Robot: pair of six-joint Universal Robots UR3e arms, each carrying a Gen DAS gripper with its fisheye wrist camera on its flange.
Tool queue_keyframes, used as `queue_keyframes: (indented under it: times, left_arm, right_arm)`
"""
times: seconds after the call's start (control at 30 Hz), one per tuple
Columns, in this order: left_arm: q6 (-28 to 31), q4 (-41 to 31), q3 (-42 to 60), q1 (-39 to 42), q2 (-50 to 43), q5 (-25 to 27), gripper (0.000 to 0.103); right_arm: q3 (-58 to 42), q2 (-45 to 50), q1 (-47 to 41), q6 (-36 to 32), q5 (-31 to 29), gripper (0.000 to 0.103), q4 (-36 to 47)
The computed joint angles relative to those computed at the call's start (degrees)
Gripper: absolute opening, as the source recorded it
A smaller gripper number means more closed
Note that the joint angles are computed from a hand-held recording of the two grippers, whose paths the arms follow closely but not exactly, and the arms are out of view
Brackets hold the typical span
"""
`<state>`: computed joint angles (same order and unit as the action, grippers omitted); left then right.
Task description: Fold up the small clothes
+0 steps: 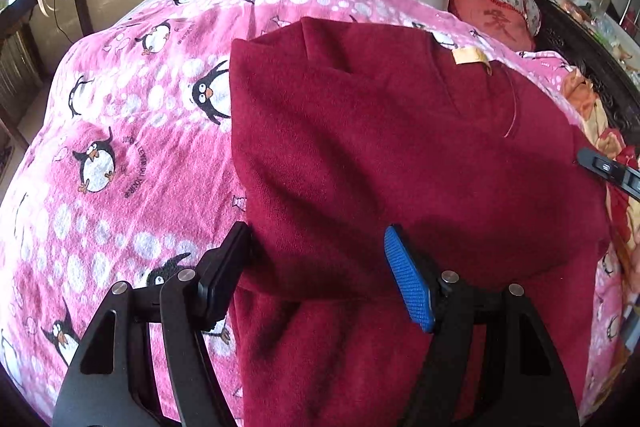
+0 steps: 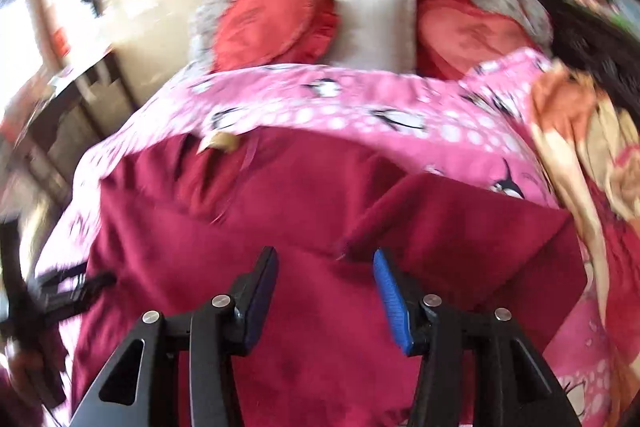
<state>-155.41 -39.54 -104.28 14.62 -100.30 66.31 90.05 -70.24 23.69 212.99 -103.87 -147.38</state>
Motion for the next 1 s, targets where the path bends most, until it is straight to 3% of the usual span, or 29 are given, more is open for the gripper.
queue_keyframes:
  times: [0.13, 0.2, 0.3, 0.43, 0.53, 0.67, 0.77, 0.83, 1.0]
  left_arm:
    - [1.0, -2.1, -0.8, 0.3, 2.3, -0.1, 0.07]
    - [2.3, -2.9, -1.5, 0.6, 3.9, 0.1, 0.07]
    - [3.8, -3.9, -2.5, 1.8, 6.0, -0.3, 0.07]
    - [3.4, -5.2, -2.8, 3.3, 7.6, -2.3, 0.07]
    - [2.5, -7.1, -2.1, 3.7, 8.2, -3.8, 0.07]
    - [2.2, -9.1, -1.6, 3.6, 9.8, -5.2, 0.07]
    - [2.9, -10.5, -1.8, 4.0, 12.0, -6.4, 0.07]
    - [3.2, -10.3, -2.2, 4.5, 13.3, -7.3, 0.07]
    - [4.4, -13.4, -1.8, 8.3, 16.4, -10.4, 0.07]
  right_arm:
    - [-5.3, 4.4, -1.6, 2.2, -1.0, 0.046, 3.6]
    - [-3.6, 4.4, -2.3, 3.4, -1.7, 0.03, 0.9]
    - [8.6, -3.5, -6.8, 4.8, 6.2, 0.005, -8.4]
    - [17.4, -17.7, -6.9, 2.8, 0.8, 0.006, -8.3]
    - [18.4, -29.3, -5.9, 0.7, -5.5, 0.005, -2.1]
    - [13.2, -37.3, -3.6, -4.3, -10.0, 0.006, 3.4]
    - [5.5, -37.1, 0.5, -12.5, -8.8, 0.006, 4.6]
    - [0.0, -33.6, 4.2, -17.1, -9.7, 0.006, 5.7]
    - [-22.1, -15.7, 9.8, -28.1, -1.9, 0.006, 11.9]
